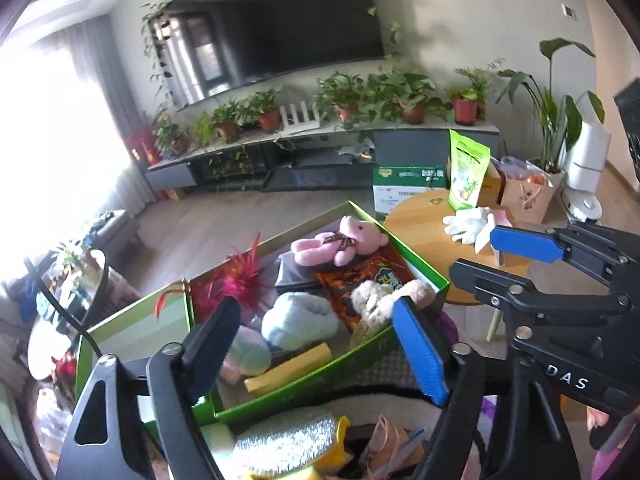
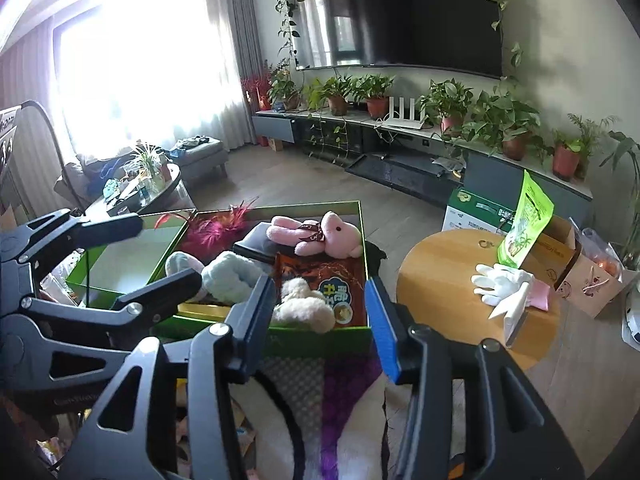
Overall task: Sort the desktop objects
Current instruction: 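Withdraw both grippers up from the green box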
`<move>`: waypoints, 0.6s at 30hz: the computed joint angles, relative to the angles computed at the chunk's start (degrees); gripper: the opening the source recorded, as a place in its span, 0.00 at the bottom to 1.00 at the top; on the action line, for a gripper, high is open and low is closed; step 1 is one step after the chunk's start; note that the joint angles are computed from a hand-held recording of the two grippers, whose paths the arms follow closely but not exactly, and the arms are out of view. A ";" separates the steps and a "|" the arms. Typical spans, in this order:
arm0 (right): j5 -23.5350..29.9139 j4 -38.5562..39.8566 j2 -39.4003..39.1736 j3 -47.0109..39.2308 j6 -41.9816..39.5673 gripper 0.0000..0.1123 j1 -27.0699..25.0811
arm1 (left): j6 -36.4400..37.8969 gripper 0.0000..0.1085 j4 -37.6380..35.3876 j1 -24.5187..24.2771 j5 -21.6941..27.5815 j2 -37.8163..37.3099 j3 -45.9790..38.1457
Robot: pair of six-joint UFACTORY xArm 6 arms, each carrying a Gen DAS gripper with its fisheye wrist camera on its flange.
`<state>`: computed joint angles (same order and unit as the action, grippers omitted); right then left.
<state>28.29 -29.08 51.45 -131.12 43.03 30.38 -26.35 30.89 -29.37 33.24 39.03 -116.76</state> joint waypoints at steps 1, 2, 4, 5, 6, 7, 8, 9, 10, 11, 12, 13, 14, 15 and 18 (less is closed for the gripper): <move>-0.10 -0.30 -0.87 1.23 0.49 0.43 0.17 | -0.24 0.76 -0.46 0.10 -0.49 -1.01 1.52; -0.10 -0.32 -1.71 2.40 0.71 0.45 0.34 | -0.14 0.76 -1.34 0.22 -0.90 -1.97 2.96; -0.58 -0.57 -3.64 5.37 1.75 0.46 0.65 | -0.29 0.78 -2.45 0.34 -1.79 -3.61 5.53; -0.57 -0.60 -4.35 6.34 2.12 0.46 0.78 | -0.45 0.78 -2.79 0.40 -2.45 -4.57 7.05; -0.54 -1.04 -5.20 7.52 2.78 0.46 0.95 | -0.48 0.78 -3.11 0.45 -3.15 -5.54 8.59; -0.50 -1.76 -6.00 8.61 3.48 0.46 1.11 | -0.53 0.79 -3.30 0.46 -3.64 -6.22 9.67; -0.37 -2.61 -6.75 9.58 4.16 0.46 1.32 | -0.63 0.79 -3.49 0.47 -4.29 -7.15 11.10; -0.32 -3.37 -7.53 10.60 4.70 0.47 1.55 | -0.98 0.79 -3.44 0.49 -4.88 -8.14 12.62; -0.44 -3.99 -8.35 11.74 5.14 0.48 1.74 | -1.65 0.79 -2.98 0.56 -5.42 -9.13 14.11; -0.43 -4.48 -8.96 12.57 5.52 0.51 1.95 | -2.55 0.79 -2.22 0.68 -6.09 -10.15 15.65; -0.43 -4.95 -9.73 13.63 5.75 0.53 2.11 | -3.17 0.79 -1.71 0.77 -6.57 -10.81 16.60; -0.48 -5.44 -10.49 14.68 5.96 0.55 2.22 | -3.81 0.79 -1.24 0.92 -7.20 -11.58 17.74; -0.47 -6.01 -11.13 15.49 6.24 0.56 2.30 | -4.55 0.79 -0.80 1.07 -7.65 -12.26 18.67; -0.35 -6.60 -11.69 16.13 6.69 0.56 2.43 | -5.34 0.79 -0.38 1.12 -7.79 -12.71 19.22; -0.25 -6.99 -12.84 17.30 7.16 0.57 2.80 | -5.97 0.79 -0.58 1.35 -8.19 -13.81 20.52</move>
<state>28.04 -36.07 38.61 -113.82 50.19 33.18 -32.32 30.31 -28.02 25.05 25.21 -96.24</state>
